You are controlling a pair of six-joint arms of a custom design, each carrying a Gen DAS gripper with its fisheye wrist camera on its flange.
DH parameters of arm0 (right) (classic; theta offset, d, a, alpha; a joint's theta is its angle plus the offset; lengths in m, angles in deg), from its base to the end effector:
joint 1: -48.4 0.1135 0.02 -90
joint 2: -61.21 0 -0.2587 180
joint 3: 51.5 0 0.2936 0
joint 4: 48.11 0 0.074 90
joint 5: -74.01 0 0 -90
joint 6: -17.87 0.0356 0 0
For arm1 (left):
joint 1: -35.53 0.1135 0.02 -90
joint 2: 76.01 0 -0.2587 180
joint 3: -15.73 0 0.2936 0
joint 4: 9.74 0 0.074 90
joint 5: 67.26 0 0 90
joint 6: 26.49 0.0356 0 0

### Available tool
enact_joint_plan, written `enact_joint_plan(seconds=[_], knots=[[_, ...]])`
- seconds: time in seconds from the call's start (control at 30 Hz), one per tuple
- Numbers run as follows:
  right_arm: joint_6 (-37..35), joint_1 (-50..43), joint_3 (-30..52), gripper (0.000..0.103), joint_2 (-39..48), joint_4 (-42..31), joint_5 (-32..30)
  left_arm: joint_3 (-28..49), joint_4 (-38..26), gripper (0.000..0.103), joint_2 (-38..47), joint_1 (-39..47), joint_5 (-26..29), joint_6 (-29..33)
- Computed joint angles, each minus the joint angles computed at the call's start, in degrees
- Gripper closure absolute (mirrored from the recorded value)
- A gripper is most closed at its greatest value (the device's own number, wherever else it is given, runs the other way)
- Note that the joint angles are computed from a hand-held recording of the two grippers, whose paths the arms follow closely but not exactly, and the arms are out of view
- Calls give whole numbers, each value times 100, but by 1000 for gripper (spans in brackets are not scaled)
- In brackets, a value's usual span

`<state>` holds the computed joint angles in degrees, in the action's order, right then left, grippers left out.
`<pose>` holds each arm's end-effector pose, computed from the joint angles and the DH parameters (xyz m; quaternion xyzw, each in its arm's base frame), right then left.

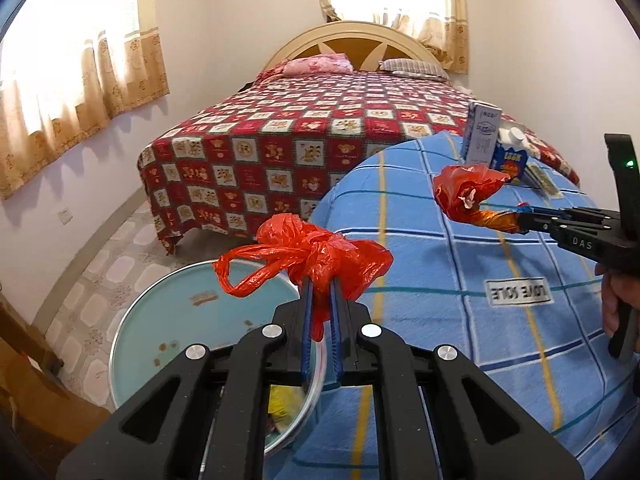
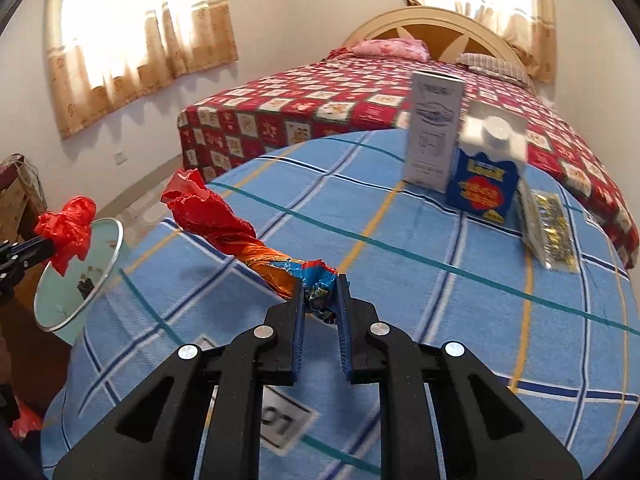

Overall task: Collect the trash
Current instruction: 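Carry the red bag and red-orange wrapper over the blue bin with both tools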

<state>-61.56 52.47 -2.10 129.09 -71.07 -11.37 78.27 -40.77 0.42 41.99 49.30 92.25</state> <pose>0.2826 0.0172 0.1876 0.0682 0.9084 0.0159 0.4122 0.3190 0.0201 0.2198 0.2601 0.8650 -0.0894 0.4198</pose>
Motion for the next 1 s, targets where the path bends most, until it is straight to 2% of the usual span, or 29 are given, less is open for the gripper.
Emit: enact_joint_plan(seconds=[0.43,1.0], knots=[[133,1006,592,88,851,393,442,39,384,95,184,599,-105,11],[59,1663,1297,87,1594,444,595,212,477,95,447,1168,-127,180]])
